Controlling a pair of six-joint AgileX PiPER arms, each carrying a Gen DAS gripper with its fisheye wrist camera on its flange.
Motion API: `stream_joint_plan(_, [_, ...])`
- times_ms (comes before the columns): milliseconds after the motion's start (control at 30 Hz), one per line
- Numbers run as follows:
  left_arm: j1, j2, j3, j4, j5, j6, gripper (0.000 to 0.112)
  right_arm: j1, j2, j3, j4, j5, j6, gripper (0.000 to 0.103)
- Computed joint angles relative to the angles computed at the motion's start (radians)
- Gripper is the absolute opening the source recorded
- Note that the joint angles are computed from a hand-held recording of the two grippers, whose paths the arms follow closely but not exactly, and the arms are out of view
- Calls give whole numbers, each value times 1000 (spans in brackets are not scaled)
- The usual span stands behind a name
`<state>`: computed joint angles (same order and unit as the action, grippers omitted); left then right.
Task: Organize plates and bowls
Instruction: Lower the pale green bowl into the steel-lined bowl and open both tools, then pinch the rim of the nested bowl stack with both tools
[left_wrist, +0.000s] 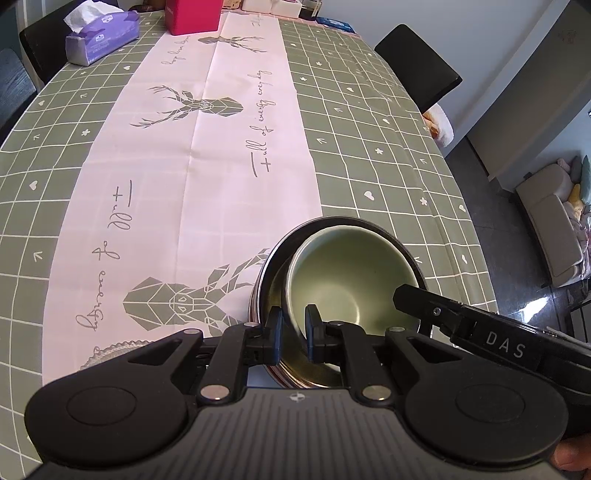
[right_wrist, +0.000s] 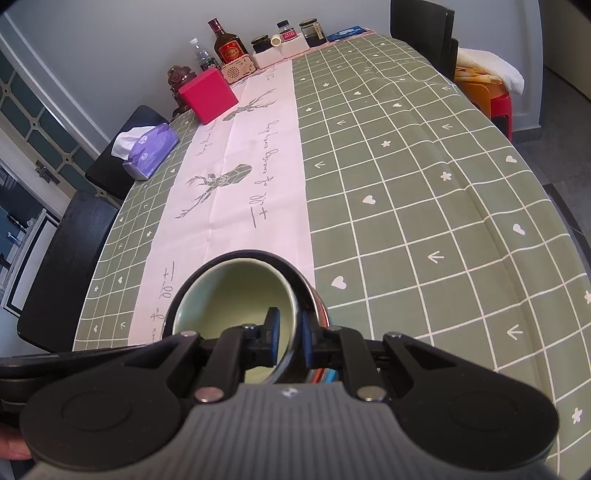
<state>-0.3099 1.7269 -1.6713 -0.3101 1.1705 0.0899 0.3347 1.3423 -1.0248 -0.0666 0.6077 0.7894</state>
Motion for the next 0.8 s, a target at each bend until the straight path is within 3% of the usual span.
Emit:
stream_joint_plan(267, [9, -11, 15, -18, -13, 15, 14, -2, -8, 8, 10, -9, -1, 14])
stream_joint_plan(367, [19, -19, 21, -32, -22, 19, 15, 0, -28, 24, 11, -31, -3, 24])
stream_joint_plan(467, [34, -59, 62, -72, -85, 54, 19, 27, -55, 31, -78, -44, 65, 34])
stream_joint_plan(600, [48, -93, 88, -122, -132, 100, 41, 51, -77, 42, -215, -34, 193, 46])
stream_joint_plan(667, [48, -102, 100, -127, -149, 122, 53, 28, -82, 50, -190, -39, 186, 50])
stream_joint_plan(800, [56, -117, 150, -135, -199, 150, 75, -31, -91, 76, -84, -58, 132, 72])
